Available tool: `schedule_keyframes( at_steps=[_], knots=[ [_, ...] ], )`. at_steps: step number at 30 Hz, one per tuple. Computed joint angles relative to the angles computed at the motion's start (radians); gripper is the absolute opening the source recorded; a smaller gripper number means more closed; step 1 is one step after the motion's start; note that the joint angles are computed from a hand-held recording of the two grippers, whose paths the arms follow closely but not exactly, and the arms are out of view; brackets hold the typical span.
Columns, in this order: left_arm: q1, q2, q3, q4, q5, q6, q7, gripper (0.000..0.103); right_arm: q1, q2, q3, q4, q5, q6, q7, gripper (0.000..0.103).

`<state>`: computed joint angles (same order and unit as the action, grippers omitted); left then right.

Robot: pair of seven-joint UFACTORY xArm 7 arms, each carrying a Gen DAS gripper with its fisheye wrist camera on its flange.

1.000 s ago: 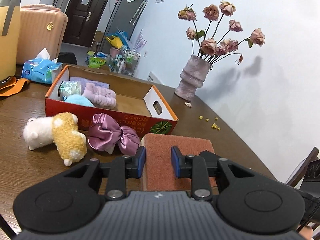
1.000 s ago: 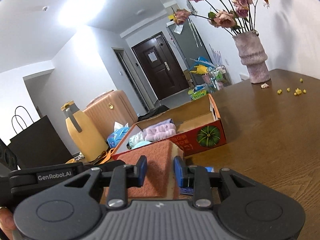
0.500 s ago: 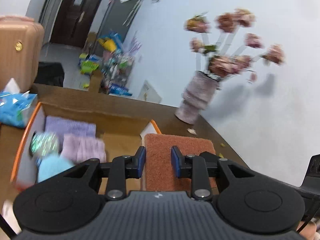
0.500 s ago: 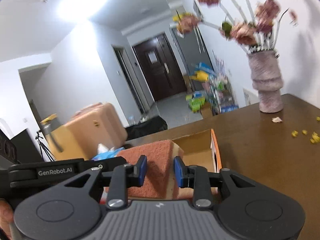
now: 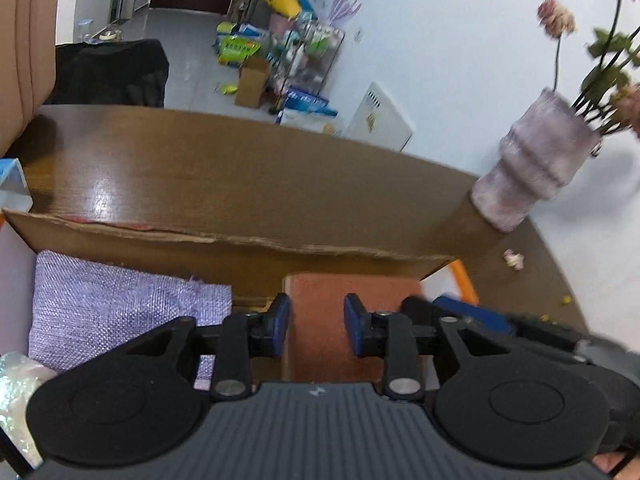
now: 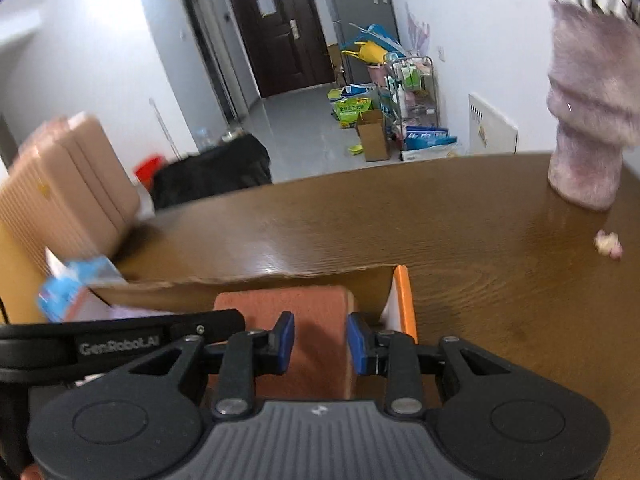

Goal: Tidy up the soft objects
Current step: 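Carry the orange sponge with both tools into the box and open, then withdraw both tools from the box toward the pink satin bow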

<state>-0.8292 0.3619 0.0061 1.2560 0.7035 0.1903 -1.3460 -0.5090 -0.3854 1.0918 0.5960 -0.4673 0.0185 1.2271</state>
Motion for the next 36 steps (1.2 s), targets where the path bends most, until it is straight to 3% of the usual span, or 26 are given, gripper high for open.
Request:
schedule_keyframes(
  at_steps=[2,5,8,10,11,13,15,16,20,24,32,36],
  knots=[
    [0.008,-0.007,-0.005,-0.015,0.002,-0.015,0.024,0.037,-0.048,-0.068,0.063,0.012,-0.022,0.03,0.004,0.03],
    [-0.04,-0.067,0.061,-0.072,0.106,-0.035,-0.057,0.042,-0.001,-0.156,0.037,-0.003,-0.021,0.058,-0.009,0.036],
    [-0.087,-0.187,0.126,-0.16,0.345,-0.05,-0.252,0.048,0.145,-0.256,-0.071,-0.054,0.0,0.077,-0.029,0.045],
    [-0.101,-0.286,0.133,-0.221,0.527,-0.033,-0.391,0.063,0.264,-0.313,-0.155,-0.09,0.009,0.114,-0.057,0.053],
    [-0.1,-0.34,0.122,-0.255,0.606,-0.012,-0.447,0.066,0.344,-0.342,-0.205,-0.111,0.016,0.144,-0.078,0.058],
    [-0.095,-0.465,0.079,-0.343,0.747,0.061,-0.532,0.074,0.47,-0.395,-0.272,-0.148,0.023,0.204,-0.11,0.059],
    [-0.09,-0.582,0.021,-0.436,0.768,0.15,-0.516,0.085,0.594,-0.466,-0.306,-0.172,0.036,0.317,-0.123,0.059],
    [-0.091,-0.64,-0.011,-0.481,0.757,0.198,-0.488,0.091,0.648,-0.507,-0.31,-0.183,0.041,0.367,-0.116,0.059],
    [-0.097,-0.841,-0.141,-0.652,0.695,0.333,-0.42,0.093,0.839,-0.635,-0.305,-0.214,0.076,0.511,-0.051,0.068],
    [-0.138,-1.027,-0.285,-0.793,0.561,0.452,-0.383,0.096,0.984,-0.691,-0.254,-0.211,0.112,0.627,0.029,0.068],
    [-0.235,-1.177,-0.626,-0.871,0.167,0.72,-0.445,0.097,1.149,-0.705,-0.085,-0.143,0.169,0.817,0.263,0.07],
    [-0.273,-1.22,-0.751,-0.901,-0.029,0.753,-0.54,0.1,1.195,-0.691,0.026,-0.083,0.205,0.893,0.41,0.072]
  ],
)
